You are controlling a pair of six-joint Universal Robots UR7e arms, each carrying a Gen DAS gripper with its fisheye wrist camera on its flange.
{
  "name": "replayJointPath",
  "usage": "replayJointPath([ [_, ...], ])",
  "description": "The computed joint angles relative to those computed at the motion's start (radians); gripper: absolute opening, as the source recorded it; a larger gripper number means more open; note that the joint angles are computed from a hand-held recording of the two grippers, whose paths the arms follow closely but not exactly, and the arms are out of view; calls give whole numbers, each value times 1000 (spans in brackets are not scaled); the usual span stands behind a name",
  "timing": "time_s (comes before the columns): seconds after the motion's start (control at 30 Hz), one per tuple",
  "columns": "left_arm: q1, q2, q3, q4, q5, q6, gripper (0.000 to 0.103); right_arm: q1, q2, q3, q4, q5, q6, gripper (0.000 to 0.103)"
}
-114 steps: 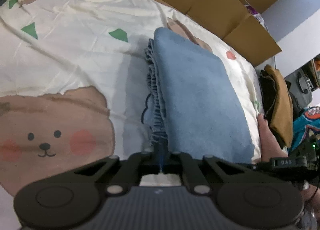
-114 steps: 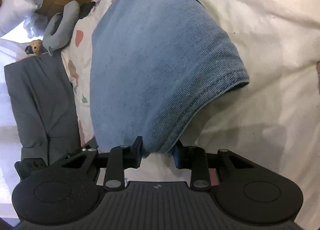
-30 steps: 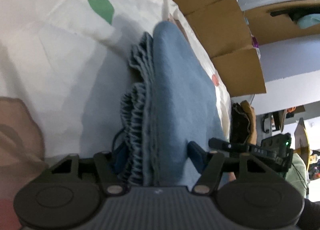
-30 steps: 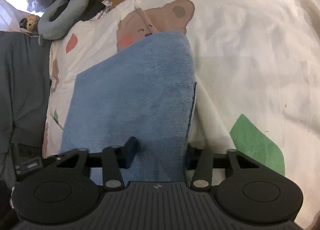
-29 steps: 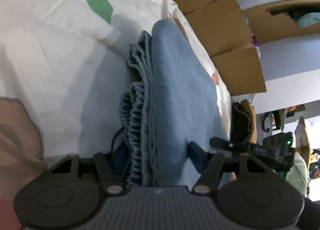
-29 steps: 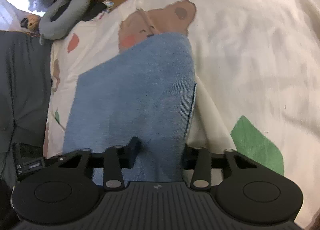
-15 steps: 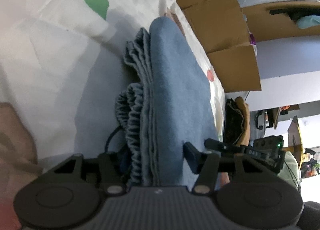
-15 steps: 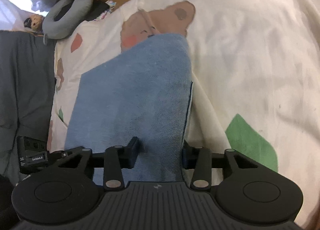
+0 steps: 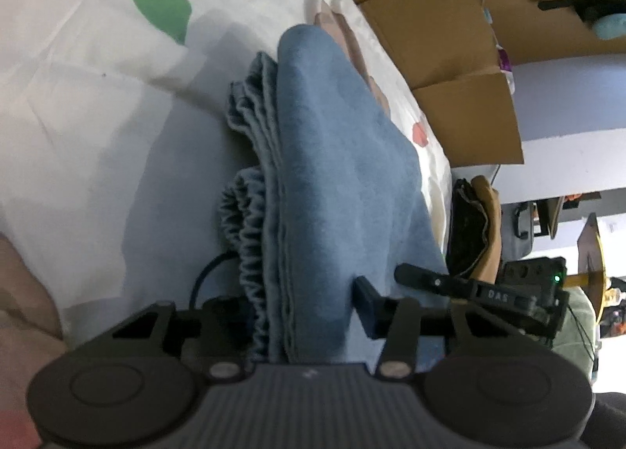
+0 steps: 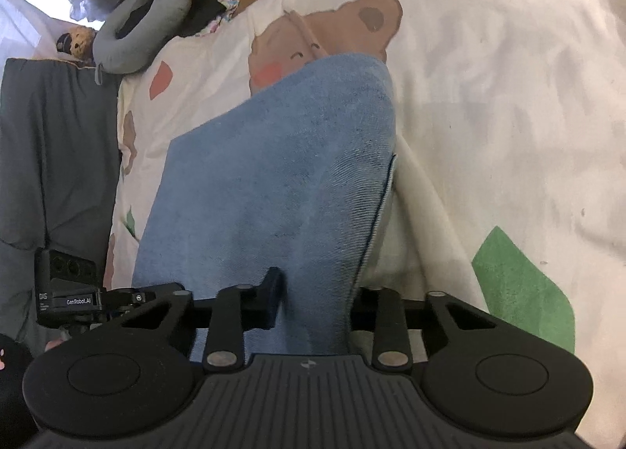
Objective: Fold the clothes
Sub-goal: 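Lift the folded stack off the bed with both grippers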
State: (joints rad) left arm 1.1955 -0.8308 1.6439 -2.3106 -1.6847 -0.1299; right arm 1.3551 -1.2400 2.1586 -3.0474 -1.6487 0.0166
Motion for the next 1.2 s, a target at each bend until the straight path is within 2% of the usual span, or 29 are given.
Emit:
replayJointPath([
  [0.13, -25, -21, 4, 12, 27, 16, 44, 40, -11, -5, 9, -44, 10, 23],
  [0.47, -59, -66, -19, 71, 57, -16, 41, 107, -24, -6, 13, -91, 40, 22],
  [0.63, -95, -100, -54, 130, 63, -58, 41, 161, -63, -10, 30, -105, 118, 22],
  [1.0, -216, -125, -235, 258, 87, -99, 41, 329, -151, -169, 241, -182, 149, 22],
  [1.2, -296, -130, -314, 269, 84, -132, 41, 443, -179, -294, 358, -266, 147, 22],
])
